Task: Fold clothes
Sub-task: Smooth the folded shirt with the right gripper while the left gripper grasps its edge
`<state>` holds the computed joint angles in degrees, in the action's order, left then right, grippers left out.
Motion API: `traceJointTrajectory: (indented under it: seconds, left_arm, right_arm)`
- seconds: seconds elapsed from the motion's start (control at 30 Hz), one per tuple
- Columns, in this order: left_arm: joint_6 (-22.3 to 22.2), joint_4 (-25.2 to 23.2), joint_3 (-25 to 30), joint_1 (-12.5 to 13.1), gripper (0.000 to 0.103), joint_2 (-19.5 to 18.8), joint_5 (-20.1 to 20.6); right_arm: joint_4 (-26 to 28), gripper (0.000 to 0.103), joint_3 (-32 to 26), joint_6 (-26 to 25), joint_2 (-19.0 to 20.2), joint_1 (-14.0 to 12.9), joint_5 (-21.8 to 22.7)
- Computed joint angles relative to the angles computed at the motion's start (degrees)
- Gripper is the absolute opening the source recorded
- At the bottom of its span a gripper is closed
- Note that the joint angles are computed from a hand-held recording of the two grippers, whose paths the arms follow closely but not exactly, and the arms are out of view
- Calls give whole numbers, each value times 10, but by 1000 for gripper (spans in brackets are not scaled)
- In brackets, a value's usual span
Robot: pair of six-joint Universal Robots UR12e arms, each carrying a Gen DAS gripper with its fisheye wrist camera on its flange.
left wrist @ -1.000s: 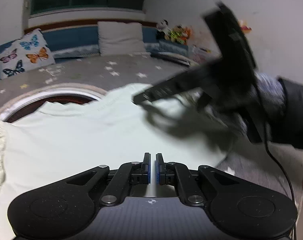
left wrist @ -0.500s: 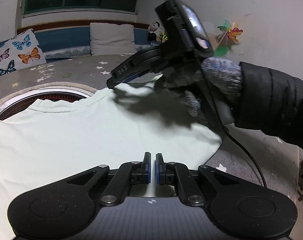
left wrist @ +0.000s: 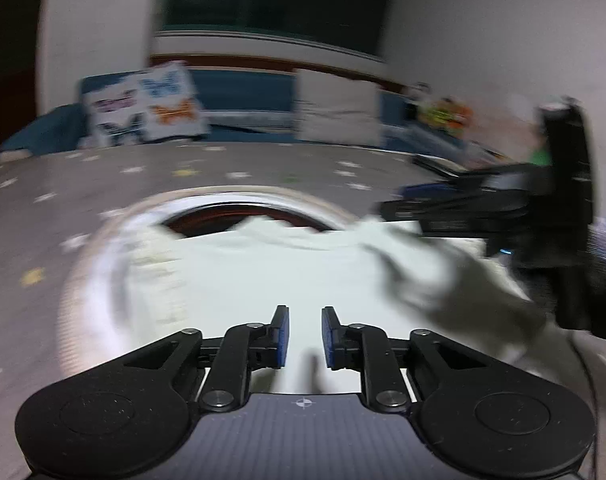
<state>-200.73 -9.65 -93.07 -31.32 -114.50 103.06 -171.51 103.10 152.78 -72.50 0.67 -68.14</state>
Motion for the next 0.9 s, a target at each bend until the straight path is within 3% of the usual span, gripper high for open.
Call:
traceJointTrajectory:
  seconds: [0.07, 0.17, 0.3, 0.43, 0.6, 0.77, 0.8, 0.83, 0.9]
  left_arm:
    - [-20, -9, -13, 0, 22, 12, 32]
    - [-44, -18, -31, -5, 31, 26, 68]
    - [-73, -27, -47, -15, 40, 39, 111]
    - [-115, -44, -58, -19, 50, 48, 124]
    - [-159, -50, -64, -19, 51, 51, 115]
    - [-190, -56, -65, -16, 46, 49, 96]
    - [-198, -55, -66, -16, 40, 49, 96]
    - [-201, -49, -68, -15, 25, 49, 90]
    - [-212, -32, -71, -12, 13, 49, 79]
  right_arm:
    - [12, 36, -2, -4, -3, 1, 13]
    - [37, 36, -5, -17, -4, 5, 28]
    - [105, 33, -23, -15, 6, 14, 35]
    - [115, 30, -34, -1, 20, 22, 19]
    - [123, 31, -39, 12, 15, 24, 21]
    - [152, 33, -38, -1, -4, 23, 61]
    - [162, 35, -38, -5, -8, 23, 69]
    - [172, 36, -39, -8, -12, 24, 77]
    - [194, 37, -44, -12, -17, 26, 92]
